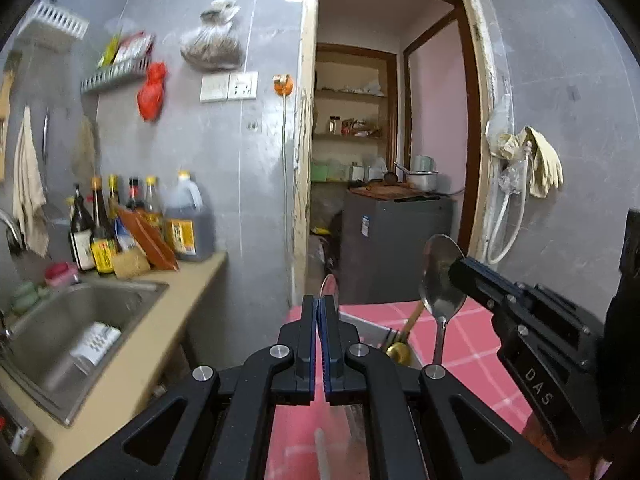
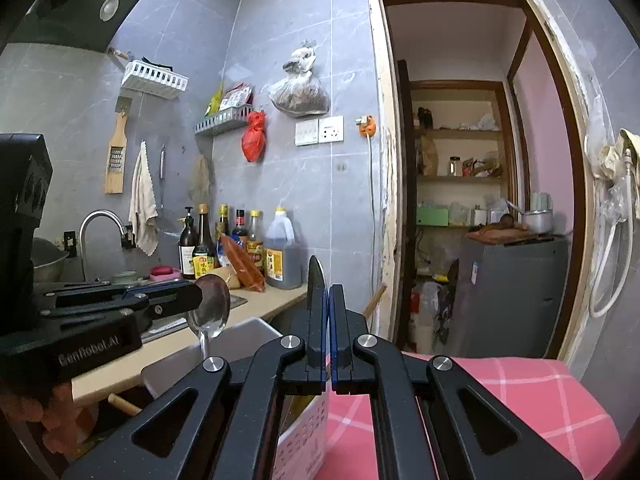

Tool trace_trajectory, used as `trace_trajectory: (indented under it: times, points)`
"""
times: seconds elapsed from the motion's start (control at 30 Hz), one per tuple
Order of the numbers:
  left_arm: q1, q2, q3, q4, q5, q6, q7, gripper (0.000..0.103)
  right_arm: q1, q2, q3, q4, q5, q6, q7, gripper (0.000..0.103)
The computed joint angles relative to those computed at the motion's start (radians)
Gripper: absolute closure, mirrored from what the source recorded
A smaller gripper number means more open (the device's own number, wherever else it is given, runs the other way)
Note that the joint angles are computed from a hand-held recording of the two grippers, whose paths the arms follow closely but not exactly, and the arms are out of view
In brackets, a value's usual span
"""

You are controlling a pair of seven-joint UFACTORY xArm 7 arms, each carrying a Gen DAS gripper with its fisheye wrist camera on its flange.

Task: Organize utensils
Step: 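Open both tools over the white holder to drop the spoons inside, then move both open tools back toward the knife and peeler on the cloth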

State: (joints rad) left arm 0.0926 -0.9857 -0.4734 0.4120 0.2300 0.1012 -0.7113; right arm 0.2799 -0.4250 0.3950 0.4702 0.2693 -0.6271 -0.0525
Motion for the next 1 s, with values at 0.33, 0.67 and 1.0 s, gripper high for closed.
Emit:
trace_trajectory:
  times: [0.33,0.67,1.0]
  points:
    - [-0.085,-0.022,0.067,-0.010,-0.055,0.037,-0.023,0.074,0.017,-0.099,-0.076,-0.031,-0.082,0.106,0.117,0.081]
    - [-0.079,-0.107,0.023,0.021,-0.058,0.094,-0.095,0.032,-0.136,-0.385,-0.006,-0.111,-0.051,0.260,0.244,0.035]
    - [-0.079,-0.170,-0.084,0.055,-0.032,0.120,-0.183,0.001,-0.193,-0.729,-0.080,-0.226,-0.146,0.488,0.316,0.003]
